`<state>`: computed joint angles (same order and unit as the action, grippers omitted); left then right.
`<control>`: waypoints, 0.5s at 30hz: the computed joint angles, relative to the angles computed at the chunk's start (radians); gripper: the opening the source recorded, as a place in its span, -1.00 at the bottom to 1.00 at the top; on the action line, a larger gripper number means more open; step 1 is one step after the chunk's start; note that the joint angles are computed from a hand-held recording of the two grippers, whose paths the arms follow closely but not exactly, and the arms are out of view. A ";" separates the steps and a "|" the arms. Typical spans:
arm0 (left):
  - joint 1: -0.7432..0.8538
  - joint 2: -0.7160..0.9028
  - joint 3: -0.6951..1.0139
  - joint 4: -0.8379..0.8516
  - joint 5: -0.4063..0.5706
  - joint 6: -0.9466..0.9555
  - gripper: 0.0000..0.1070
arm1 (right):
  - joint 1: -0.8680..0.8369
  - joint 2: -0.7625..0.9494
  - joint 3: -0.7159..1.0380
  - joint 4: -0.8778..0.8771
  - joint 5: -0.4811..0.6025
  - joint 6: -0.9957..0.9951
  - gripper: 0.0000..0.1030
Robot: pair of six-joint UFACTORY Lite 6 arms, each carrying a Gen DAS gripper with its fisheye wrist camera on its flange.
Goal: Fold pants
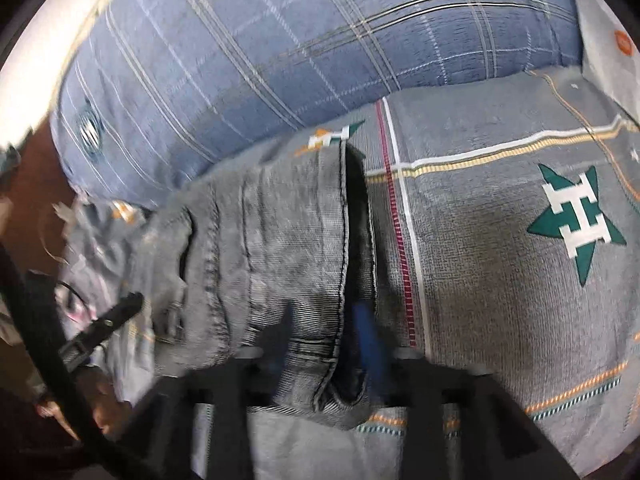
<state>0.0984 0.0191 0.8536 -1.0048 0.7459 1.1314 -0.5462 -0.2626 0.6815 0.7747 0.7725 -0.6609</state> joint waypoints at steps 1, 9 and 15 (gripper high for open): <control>0.002 0.024 0.020 0.018 -0.006 -0.019 0.35 | -0.017 -0.010 -0.011 0.017 0.006 -0.021 0.31; 0.077 0.270 0.148 -0.001 0.129 -0.099 0.35 | -0.008 0.174 -0.003 0.175 -0.037 -0.131 0.34; 0.073 0.280 0.132 -0.012 0.144 -0.108 0.35 | -0.044 0.276 -0.009 0.299 0.028 -0.247 0.22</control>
<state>0.1712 0.2989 0.9853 -1.0172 0.8896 1.0236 -0.5900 0.0139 0.6729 1.0736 0.8009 -0.9082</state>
